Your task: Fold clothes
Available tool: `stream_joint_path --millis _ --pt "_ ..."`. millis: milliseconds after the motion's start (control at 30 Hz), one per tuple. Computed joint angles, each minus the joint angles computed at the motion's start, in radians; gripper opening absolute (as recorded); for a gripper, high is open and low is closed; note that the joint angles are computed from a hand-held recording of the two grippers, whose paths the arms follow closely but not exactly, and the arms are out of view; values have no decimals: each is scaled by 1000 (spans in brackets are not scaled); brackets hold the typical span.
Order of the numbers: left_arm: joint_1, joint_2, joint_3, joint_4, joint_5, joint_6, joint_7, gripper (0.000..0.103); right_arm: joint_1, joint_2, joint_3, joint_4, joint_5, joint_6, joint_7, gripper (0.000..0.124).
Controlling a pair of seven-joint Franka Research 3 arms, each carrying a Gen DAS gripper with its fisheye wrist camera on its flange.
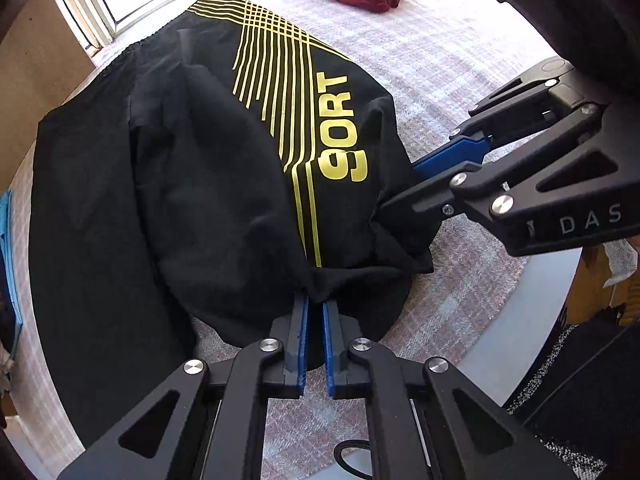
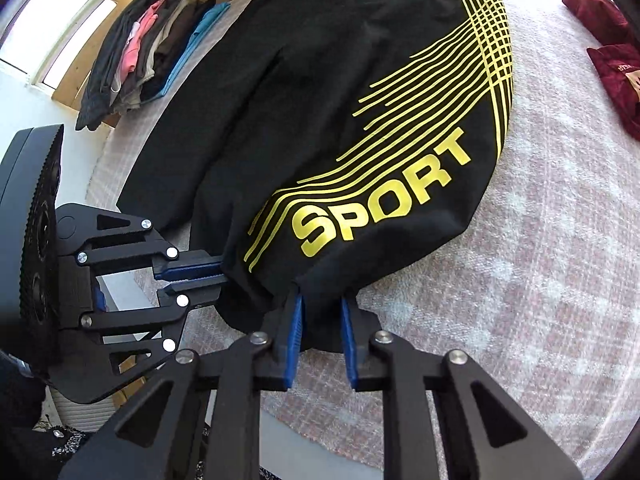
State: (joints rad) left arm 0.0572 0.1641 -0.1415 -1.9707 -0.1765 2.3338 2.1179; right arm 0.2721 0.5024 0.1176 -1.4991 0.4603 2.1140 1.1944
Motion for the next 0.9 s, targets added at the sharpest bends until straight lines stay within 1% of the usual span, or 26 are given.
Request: stream_joint_path --millis 100,167,200,267,300,333,367,400,433,467,500,533,567,600,667,733,833,867,900 --pt "30 -1 2 31 -92 -57 36 1 -31 -32 6 -22 56 3 -10 6" --pt "45 -36 8 30 -134 -80 64 1 -79 -70 20 -37 151 -36 -32 6" --pt "50 -58 13 30 -151 -97 82 1 -105 -87 25 -39 209 -72 -41 6" --pt "57 -107 29 34 -175 -155 129 1 -163 -108 29 -37 330 -195 -44 6" --pt "58 -126 38 41 -174 -201 157 2 -174 -120 17 -41 343 -236 -32 7" --pt "56 -141 47 47 -167 -239 174 8 -158 -139 -7 -54 286 -236 -9 8" --pt "53 -151 54 49 -154 -268 178 16 -141 -153 -27 -65 225 -225 9 15" --pt "49 -162 59 42 -137 -282 178 32 -121 -162 -44 -75 160 -197 24 26" --pt "43 -176 62 26 -116 -277 172 36 -102 -170 -58 -86 93 -169 40 28" --pt "38 -188 65 11 -106 -278 167 35 -84 -178 -71 -98 24 -141 59 28" --pt "33 -196 69 0 -115 -284 164 35 -78 -173 -78 -94 3 -139 70 28" --pt "27 -202 70 -9 -133 -286 161 35 -99 -148 -61 -65 52 -176 69 33" --pt "20 -203 71 -15 -156 -287 160 35 -107 -124 -51 -39 87 -195 72 41" --pt "10 -199 68 -16 -183 -287 167 35 -94 -100 -44 -14 81 -185 82 44" --pt "-10 -190 59 -16 -230 -290 191 35 -56 -42 -41 54 21 -178 111 44" --pt "-31 -183 45 -26 -243 -268 206 37 -27 36 -36 145 -27 -202 145 44" --pt "-56 -140 26 -16 -257 -244 173 37 -25 108 -24 217 -37 -248 157 44" --pt "-63 -125 19 -13 -245 -225 152 37 -26 120 -19 224 -36 -247 146 38" --pt "-70 -107 13 -8 -227 -208 131 36 -22 118 -19 217 -45 -233 128 13"
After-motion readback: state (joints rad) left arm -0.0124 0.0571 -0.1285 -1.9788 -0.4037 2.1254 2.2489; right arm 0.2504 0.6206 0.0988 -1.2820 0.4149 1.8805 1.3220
